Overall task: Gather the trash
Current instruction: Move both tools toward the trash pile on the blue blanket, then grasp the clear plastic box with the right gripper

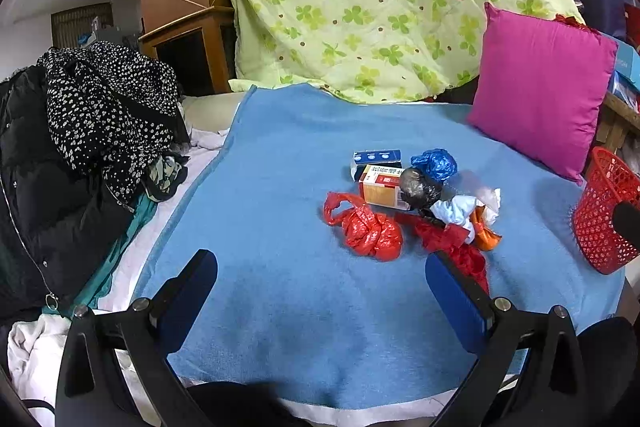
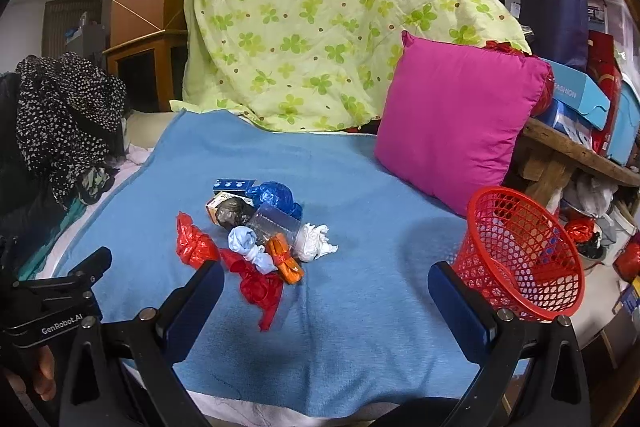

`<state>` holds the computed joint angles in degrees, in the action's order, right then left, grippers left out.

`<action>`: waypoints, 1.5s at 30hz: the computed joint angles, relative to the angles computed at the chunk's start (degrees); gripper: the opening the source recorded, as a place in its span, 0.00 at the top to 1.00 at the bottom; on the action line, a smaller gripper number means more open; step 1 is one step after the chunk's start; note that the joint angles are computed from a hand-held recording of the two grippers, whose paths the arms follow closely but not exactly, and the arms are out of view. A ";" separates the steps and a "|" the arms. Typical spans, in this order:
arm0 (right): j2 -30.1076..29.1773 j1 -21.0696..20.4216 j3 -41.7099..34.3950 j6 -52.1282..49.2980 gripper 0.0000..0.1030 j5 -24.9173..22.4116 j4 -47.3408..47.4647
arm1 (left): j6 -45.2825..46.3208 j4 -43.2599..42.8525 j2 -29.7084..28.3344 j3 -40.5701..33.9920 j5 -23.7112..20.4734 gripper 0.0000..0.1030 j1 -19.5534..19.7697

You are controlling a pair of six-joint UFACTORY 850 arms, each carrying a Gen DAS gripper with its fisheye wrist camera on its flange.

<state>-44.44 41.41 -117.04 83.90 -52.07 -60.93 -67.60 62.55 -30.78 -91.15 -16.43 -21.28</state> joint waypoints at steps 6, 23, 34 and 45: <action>-1.67 -0.61 -2.23 -1.61 0.00 -0.13 1.14 | 3.97 -4.95 -2.07 -2.06 0.03 0.00 0.39; -0.76 -8.97 6.19 -2.83 0.00 24.64 12.50 | 27.82 -29.02 -11.62 -10.96 -3.14 0.00 3.16; -10.68 -15.98 -7.46 -28.64 0.06 34.52 48.58 | 48.34 -48.93 -13.71 -15.07 1.91 0.00 2.49; -9.61 -16.85 -3.54 -9.97 0.06 37.76 33.40 | 83.71 -80.72 -25.51 -33.67 -2.47 0.23 0.11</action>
<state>-54.04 24.56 -120.58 73.93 -14.32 -27.53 16.11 -18.17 -56.29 -124.82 -18.90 -21.16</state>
